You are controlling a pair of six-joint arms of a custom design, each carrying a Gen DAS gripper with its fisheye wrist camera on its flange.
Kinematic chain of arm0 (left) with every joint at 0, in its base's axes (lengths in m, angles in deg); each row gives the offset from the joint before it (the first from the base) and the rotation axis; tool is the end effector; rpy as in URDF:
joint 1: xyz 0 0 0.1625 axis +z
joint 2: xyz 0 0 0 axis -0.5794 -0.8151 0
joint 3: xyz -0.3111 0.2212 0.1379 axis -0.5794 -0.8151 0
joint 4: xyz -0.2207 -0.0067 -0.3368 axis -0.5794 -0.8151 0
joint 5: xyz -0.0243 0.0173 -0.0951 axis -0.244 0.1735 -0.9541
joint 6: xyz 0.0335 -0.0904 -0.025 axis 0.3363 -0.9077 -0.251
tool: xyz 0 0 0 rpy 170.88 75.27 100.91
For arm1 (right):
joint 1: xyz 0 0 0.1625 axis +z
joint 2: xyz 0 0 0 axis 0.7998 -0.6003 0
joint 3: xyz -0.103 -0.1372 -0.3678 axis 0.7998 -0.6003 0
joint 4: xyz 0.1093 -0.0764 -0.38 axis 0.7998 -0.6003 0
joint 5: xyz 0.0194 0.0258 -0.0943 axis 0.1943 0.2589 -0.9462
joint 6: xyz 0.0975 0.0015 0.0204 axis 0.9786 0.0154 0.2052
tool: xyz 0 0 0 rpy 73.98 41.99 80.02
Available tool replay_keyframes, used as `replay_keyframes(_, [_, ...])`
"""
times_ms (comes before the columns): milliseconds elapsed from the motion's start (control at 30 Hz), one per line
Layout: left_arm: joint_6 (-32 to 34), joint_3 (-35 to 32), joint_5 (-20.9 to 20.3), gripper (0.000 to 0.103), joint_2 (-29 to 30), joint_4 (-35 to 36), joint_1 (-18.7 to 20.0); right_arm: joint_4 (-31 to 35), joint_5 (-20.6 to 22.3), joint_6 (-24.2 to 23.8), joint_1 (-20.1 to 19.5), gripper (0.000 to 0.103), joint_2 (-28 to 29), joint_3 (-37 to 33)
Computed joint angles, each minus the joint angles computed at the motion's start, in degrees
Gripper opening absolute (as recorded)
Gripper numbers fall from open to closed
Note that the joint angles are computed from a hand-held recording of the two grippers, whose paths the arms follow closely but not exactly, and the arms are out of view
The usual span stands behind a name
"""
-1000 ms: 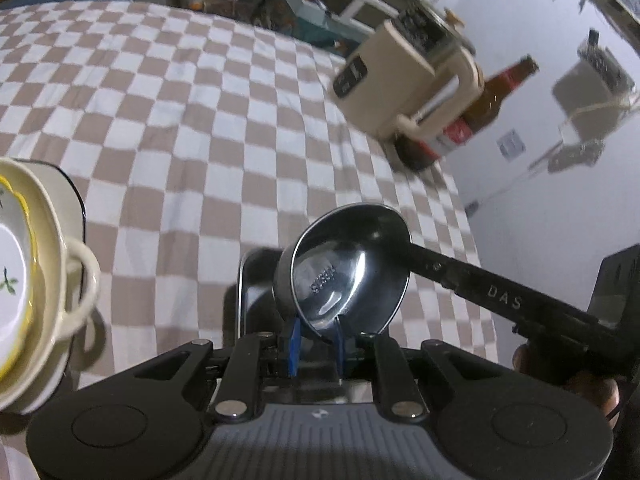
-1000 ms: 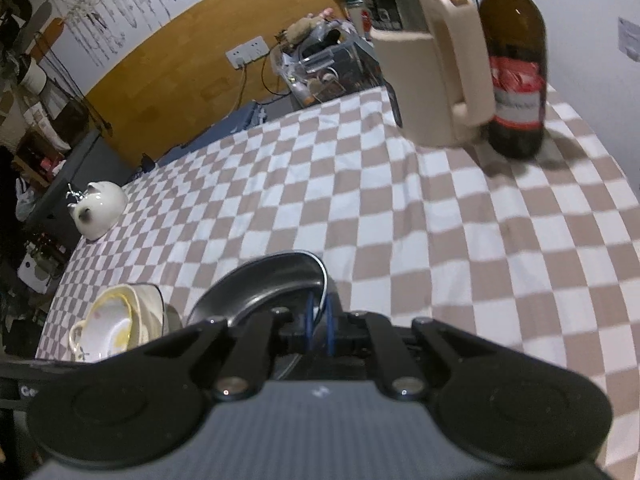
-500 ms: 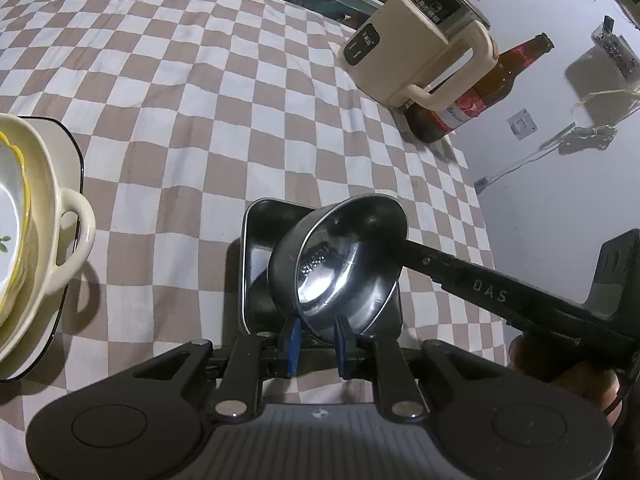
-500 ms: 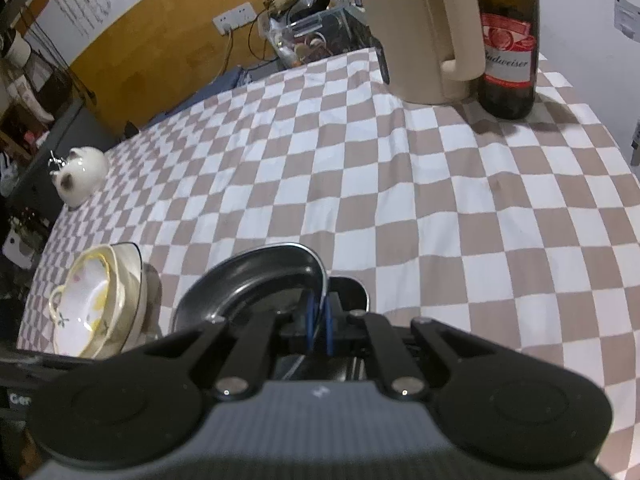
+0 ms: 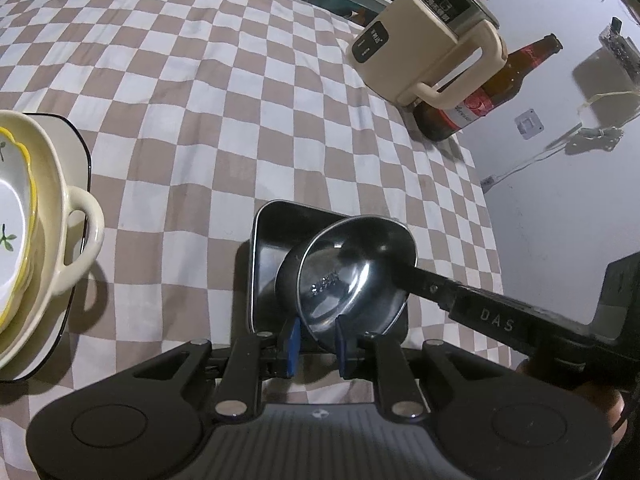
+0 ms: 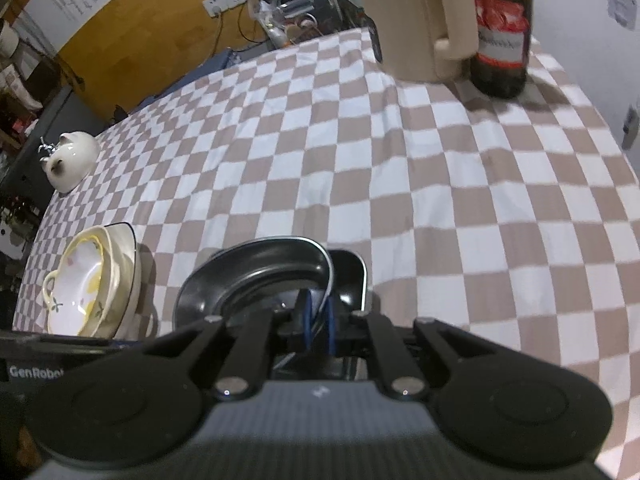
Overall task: Organize plates and bowls
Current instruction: 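Lift the round steel bowl and carry it over the stacked trays with both grippers, then lower the round steel bowl into the top steel tray and open both grippers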
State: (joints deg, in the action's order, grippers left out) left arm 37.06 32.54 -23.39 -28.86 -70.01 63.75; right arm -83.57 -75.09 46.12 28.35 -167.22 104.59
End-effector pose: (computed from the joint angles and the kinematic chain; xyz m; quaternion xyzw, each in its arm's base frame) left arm -0.3778 -0.3741 0.0116 0.1842 0.9778 -0.0313 0.0948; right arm 0.0341 -0.3932 0.3687 -0.0411 -0.9276 0.2724 0.2525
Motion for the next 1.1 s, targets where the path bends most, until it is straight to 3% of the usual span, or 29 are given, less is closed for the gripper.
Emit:
replay_keyframes(300, [0.0,-0.2,-0.3,0.019,0.2,0.1,0.7,0.2,0.0,3.3,-1.8,0.01,1.5,-0.6])
replay_keyframes(533, [0.4,0.5,1.6,0.022,-1.1,-0.3,0.2,-4.5,0.0,3.2,-1.8,0.016,2.5,0.3])
replay_keyframes(667, [0.3,0.6,3.7,0.022,-1.6,-1.1,0.1,-8.2,2.8,2.2,-2.5,0.024,1.3,1.4])
replay_keyframes(900, [3.1,-1.1,11.1,0.022,0.0,-0.7,0.2,-6.5,2.6,0.9,-3.7,0.022,-1.5,1.7])
replay_keyframes(1100, [7.3,-4.1,12.8,0.022,3.4,1.3,0.9,-3.4,4.0,0.5,-4.8,0.018,-3.7,2.9])
